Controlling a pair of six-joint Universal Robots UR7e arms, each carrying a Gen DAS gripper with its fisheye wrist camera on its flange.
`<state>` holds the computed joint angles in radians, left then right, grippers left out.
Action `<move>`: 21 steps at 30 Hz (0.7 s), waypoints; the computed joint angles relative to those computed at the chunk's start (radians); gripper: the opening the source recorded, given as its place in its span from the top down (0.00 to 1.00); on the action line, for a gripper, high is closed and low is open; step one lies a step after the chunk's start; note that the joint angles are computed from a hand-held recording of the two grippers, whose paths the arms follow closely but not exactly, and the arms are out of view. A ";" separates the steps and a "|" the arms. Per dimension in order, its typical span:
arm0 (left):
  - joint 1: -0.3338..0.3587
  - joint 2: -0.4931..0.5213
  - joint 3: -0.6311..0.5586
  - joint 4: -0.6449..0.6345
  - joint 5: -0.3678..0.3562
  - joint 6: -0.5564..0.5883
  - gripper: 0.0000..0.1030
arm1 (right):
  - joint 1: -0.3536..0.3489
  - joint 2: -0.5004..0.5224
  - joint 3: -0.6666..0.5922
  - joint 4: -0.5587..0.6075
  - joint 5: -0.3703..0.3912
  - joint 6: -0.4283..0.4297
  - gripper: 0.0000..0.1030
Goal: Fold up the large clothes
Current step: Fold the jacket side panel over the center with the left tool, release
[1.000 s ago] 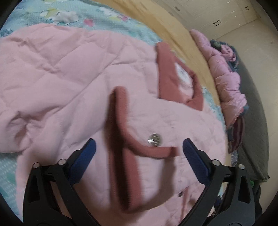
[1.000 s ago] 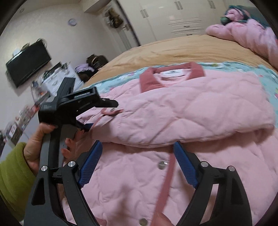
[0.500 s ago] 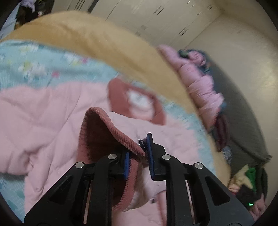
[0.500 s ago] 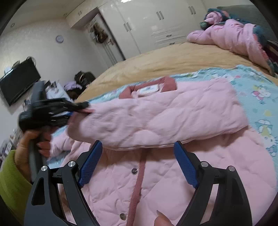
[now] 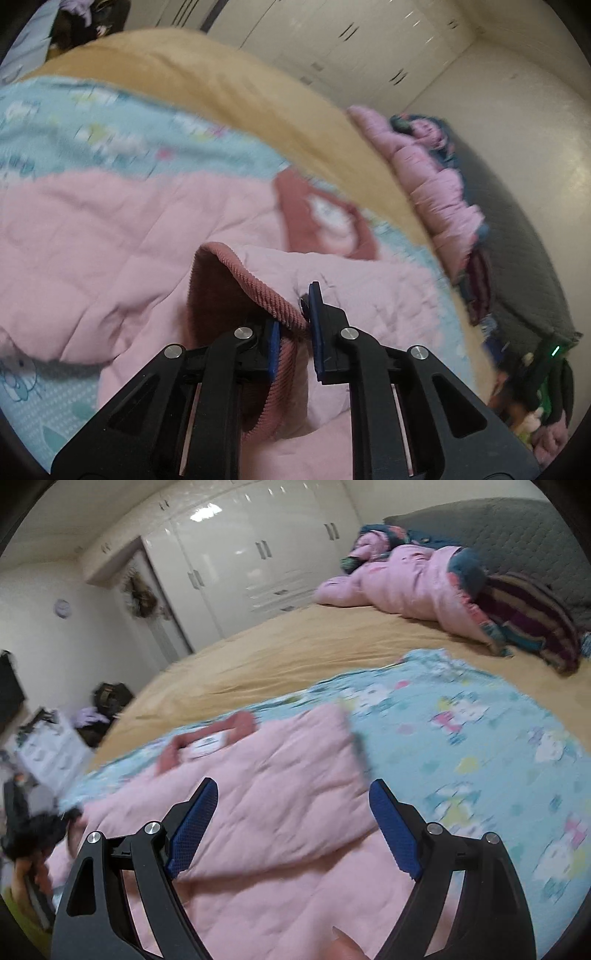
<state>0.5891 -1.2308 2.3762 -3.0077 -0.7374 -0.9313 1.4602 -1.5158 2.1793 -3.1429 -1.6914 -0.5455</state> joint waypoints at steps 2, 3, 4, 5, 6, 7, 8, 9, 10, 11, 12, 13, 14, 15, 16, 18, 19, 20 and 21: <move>0.027 0.014 0.009 0.009 -0.014 -0.021 0.93 | 0.011 0.053 -0.052 0.012 -0.022 -0.006 0.26; 0.035 0.022 0.012 -0.003 -0.017 -0.021 0.93 | 0.016 0.070 -0.069 0.023 -0.028 -0.003 0.30; 0.038 0.021 0.015 -0.004 -0.015 -0.017 0.93 | 0.026 0.109 -0.107 0.051 -0.043 0.003 0.30; 0.041 0.026 0.013 -0.006 -0.009 -0.009 0.93 | 0.030 0.130 -0.125 0.073 -0.046 0.004 0.31; 0.041 0.032 0.005 0.000 -0.001 0.005 0.93 | 0.036 0.160 -0.147 0.089 -0.056 0.004 0.32; 0.040 0.035 0.002 0.005 0.004 0.012 0.93 | 0.041 0.181 -0.160 0.102 -0.062 0.003 0.34; 0.042 0.036 -0.004 0.014 0.009 0.020 0.93 | 0.045 0.211 -0.185 0.128 -0.068 0.003 0.35; 0.044 0.038 -0.008 0.018 0.011 0.023 0.93 | 0.049 0.240 -0.207 0.142 -0.081 0.006 0.35; 0.045 0.038 -0.009 0.023 0.015 0.024 0.93 | 0.053 0.255 -0.222 0.162 -0.092 0.015 0.35; 0.048 0.040 -0.012 0.027 0.018 0.024 0.93 | 0.054 0.278 -0.244 0.176 -0.111 0.026 0.35; 0.051 0.042 -0.014 0.037 0.023 0.023 0.93 | 0.055 0.312 -0.277 0.190 -0.145 0.040 0.35; 0.050 0.044 -0.012 0.044 0.027 0.017 0.93 | 0.057 0.327 -0.295 0.207 -0.166 0.053 0.35; 0.053 0.047 -0.013 0.049 0.028 0.012 0.93 | 0.057 0.343 -0.316 0.225 -0.186 0.062 0.35; 0.055 0.051 -0.014 0.051 0.029 0.009 0.93 | 0.056 0.359 -0.337 0.242 -0.206 0.062 0.35; 0.059 0.054 -0.014 0.051 0.029 0.007 0.93 | 0.058 0.379 -0.359 0.259 -0.245 0.055 0.35; 0.069 0.062 -0.013 0.038 0.022 0.004 0.93 | 0.059 0.416 -0.392 0.276 -0.312 0.041 0.35; 0.075 0.069 -0.013 0.026 0.015 0.006 0.93 | 0.052 0.427 -0.401 0.283 -0.321 0.038 0.35; 0.082 0.077 -0.014 0.016 0.009 0.008 0.93 | 0.045 0.437 -0.409 0.289 -0.328 0.040 0.35; 0.086 0.084 -0.016 0.010 0.007 0.009 0.93 | 0.040 0.443 -0.410 0.284 -0.333 0.040 0.35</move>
<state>0.6748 -1.1472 2.3605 -2.9974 -0.7307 -0.9222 1.5006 -1.0732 1.7689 -2.8589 -2.0246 -0.5059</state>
